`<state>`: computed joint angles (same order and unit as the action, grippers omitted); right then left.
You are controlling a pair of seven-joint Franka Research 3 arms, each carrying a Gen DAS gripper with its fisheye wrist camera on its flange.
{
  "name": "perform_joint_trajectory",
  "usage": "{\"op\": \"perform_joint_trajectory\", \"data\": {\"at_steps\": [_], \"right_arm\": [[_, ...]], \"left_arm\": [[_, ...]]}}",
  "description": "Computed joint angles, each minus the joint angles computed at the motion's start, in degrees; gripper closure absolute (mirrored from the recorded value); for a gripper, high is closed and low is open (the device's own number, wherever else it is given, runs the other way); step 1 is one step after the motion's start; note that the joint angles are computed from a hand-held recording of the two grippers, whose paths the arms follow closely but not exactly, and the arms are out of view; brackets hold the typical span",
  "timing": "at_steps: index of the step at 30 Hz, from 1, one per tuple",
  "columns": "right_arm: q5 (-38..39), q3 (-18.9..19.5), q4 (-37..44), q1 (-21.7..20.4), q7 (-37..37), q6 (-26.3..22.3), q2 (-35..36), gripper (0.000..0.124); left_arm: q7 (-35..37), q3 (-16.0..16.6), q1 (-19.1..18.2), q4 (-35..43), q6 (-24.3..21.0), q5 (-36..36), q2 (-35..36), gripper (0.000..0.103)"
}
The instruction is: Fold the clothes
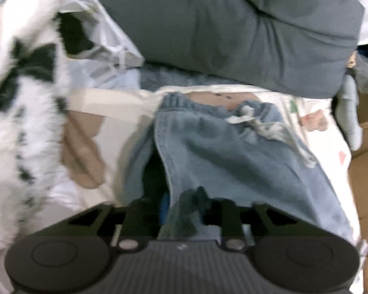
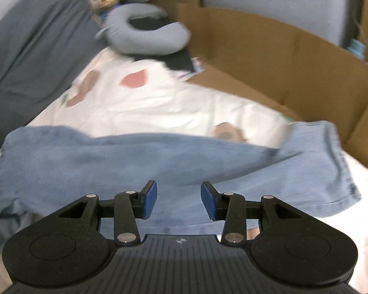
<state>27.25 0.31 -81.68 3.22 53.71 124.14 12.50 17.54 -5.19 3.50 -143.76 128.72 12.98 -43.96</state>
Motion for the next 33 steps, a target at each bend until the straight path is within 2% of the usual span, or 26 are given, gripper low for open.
{"op": "perform_joint_trajectory", "data": {"at_steps": [1, 2, 10, 14, 17, 22, 25, 27, 30, 32, 33], "right_arm": [[0.5, 0.3, -0.7, 0.1, -0.4, -0.5, -0.4, 0.077], [1.1, 0.5, -1.5, 0.2, -0.8, -0.9, -1.0, 0.077], [4.9, 1.0, -7.0, 1.6, -3.1, -3.1, -4.6, 0.077], [7.5, 1.1, -9.2, 2.3, -4.6, -5.4, -6.4, 0.077], [9.6, 1.3, -10.7, 3.0, -7.7, -7.5, -7.7, 0.077], [12.7, 1.3, -10.5, 3.9, -9.6, -14.0, -8.3, 0.077], [14.9, 1.5, -10.8, 4.5, -12.7, -17.4, -9.1, 0.077], [16.0, 1.6, -10.6, 4.9, -14.3, -19.7, -9.3, 0.077], [16.8, 2.0, -9.3, 5.8, -16.7, -22.5, -8.9, 0.077], [17.3, 2.5, -8.0, 6.5, -18.4, -24.5, -8.2, 0.077], [17.6, 2.7, -7.4, 6.8, -19.2, -25.3, -8.0, 0.077]], "left_arm": [[-0.3, -0.1, 0.1, -0.4, -0.3, 0.0, -0.5, 0.053], [-0.7, -0.2, 0.2, -0.8, -0.6, 0.0, -1.0, 0.051], [-2.9, 0.0, -1.4, -3.5, -2.0, -2.5, -3.1, 0.049], [-5.0, -0.2, -2.3, -5.3, -2.5, -4.7, -4.8, 0.045], [-8.3, -0.8, -2.4, -7.5, -1.3, -5.7, -6.7, 0.043], [-10.9, -1.1, -3.2, -10.3, 1.2, -6.2, -8.3, 0.039], [-13.0, -1.5, -3.0, -12.3, 4.6, -6.0, -9.3, 0.038], [-14.2, -1.7, -2.8, -13.6, 6.8, -5.8, -9.8, 0.039], [-15.1, -1.8, -2.4, -14.8, 9.2, -5.0, -10.2, 0.06], [-14.7, -1.8, -2.6, -14.6, 10.0, -4.4, -10.4, 0.078], [-14.3, -1.8, -2.8, -14.2, 9.8, -4.1, -10.3, 0.08]]}}
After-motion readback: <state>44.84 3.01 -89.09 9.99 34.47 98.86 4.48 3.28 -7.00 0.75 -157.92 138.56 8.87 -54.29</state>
